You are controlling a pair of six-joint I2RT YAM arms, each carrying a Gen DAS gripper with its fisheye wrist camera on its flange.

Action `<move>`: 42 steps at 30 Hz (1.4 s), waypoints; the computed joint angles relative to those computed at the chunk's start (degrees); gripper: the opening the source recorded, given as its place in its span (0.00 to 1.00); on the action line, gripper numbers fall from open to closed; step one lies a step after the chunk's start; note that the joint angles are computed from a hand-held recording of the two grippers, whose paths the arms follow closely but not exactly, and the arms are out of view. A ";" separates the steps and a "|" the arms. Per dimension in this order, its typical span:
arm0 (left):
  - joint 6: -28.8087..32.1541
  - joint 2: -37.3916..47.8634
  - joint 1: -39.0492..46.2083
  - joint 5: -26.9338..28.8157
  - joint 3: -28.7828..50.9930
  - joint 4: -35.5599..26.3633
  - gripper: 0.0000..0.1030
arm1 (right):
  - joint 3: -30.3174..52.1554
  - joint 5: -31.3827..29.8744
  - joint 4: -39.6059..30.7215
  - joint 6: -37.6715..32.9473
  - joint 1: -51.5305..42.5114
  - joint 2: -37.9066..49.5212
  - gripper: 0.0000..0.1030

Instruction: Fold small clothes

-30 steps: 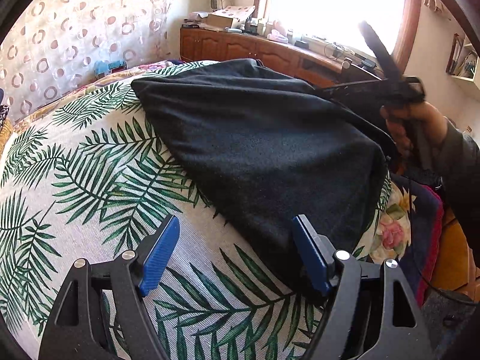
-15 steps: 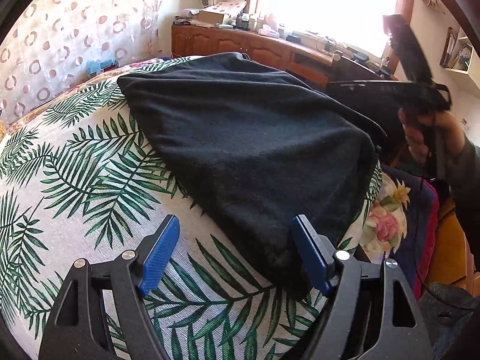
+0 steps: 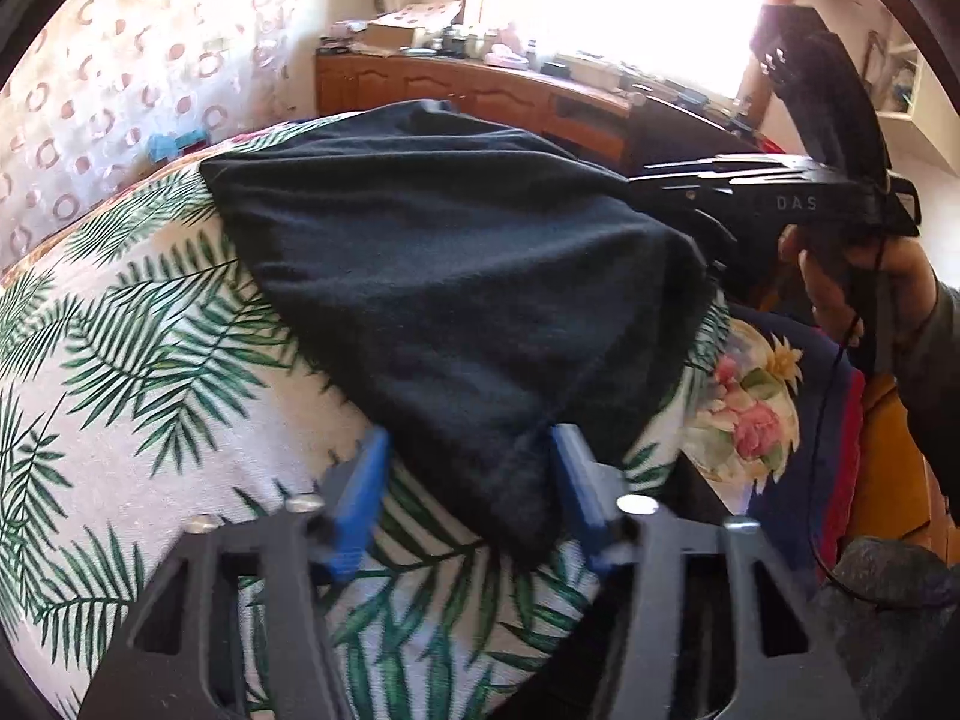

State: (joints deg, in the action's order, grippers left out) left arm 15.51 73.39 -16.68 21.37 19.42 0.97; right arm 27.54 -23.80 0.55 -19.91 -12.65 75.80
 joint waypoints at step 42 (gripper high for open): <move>-7.25 5.62 7.15 3.14 23.10 0.58 0.10 | 11.91 7.86 5.34 -9.88 5.62 4.73 0.09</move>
